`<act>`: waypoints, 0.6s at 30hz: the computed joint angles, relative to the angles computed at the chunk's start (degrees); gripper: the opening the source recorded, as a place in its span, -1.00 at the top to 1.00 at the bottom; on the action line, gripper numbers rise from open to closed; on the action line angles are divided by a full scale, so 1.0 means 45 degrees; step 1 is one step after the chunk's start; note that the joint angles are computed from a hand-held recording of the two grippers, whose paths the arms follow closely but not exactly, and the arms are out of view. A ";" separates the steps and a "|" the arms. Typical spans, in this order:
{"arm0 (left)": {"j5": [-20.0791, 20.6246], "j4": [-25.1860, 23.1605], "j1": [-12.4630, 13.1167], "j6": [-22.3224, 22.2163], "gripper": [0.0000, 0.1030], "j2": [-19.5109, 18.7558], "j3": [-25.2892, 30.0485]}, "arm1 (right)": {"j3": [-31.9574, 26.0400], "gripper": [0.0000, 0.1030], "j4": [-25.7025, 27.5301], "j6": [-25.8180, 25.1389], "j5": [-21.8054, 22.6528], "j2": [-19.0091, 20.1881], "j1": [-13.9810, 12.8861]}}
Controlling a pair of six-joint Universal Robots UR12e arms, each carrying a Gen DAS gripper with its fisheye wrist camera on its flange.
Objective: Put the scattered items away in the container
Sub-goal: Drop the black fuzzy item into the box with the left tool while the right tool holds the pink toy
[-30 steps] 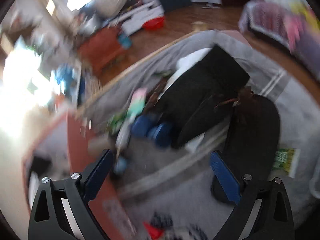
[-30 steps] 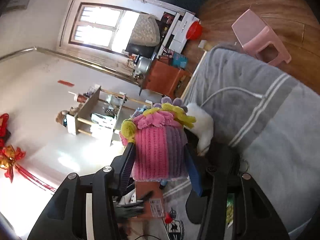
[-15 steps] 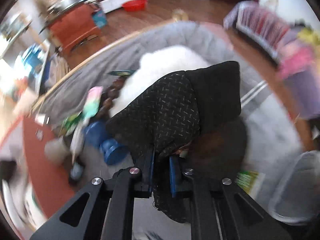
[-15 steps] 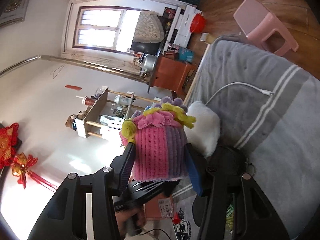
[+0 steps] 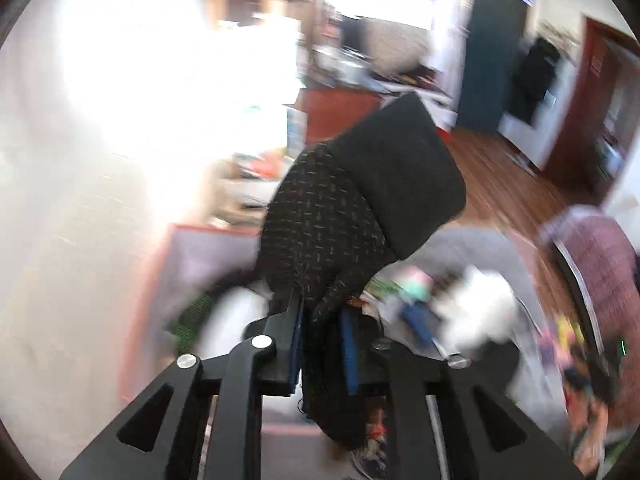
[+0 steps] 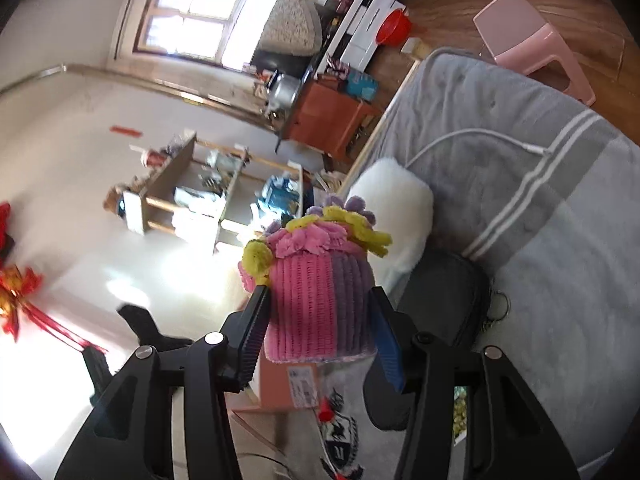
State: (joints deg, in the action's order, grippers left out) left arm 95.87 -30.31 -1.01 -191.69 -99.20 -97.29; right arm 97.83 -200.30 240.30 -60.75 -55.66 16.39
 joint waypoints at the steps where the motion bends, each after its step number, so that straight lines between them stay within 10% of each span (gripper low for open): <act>1: -0.0209 -0.0553 0.0405 0.0186 -0.45 -0.0120 0.0266 | -0.0036 0.06 0.0132 -0.0115 0.0044 0.0004 0.0041; 2: -0.0308 -0.1640 0.0757 0.0349 -0.97 -0.0403 0.0722 | -0.0088 0.06 0.0306 -0.0275 0.0112 0.0012 0.0092; 6: 0.0831 -0.4812 0.1361 -0.0654 -0.96 -0.0790 0.1517 | -0.0300 0.06 0.1059 -0.1103 0.0155 -0.0070 0.0296; 9: 0.0779 -0.3437 0.1486 -0.2379 -0.97 0.0075 0.0261 | -0.0652 0.06 0.1418 -0.1800 0.0304 -0.0111 0.0534; 14: -0.2062 0.0807 0.1517 -0.6182 -0.99 0.0977 -0.2278 | -0.2325 0.06 0.1906 -0.2406 0.1142 0.0450 0.1349; 18: -0.1485 0.1593 0.1034 -0.6925 -0.99 0.0392 -0.2502 | -0.4876 0.06 0.3244 -0.2911 0.1895 0.1490 0.2147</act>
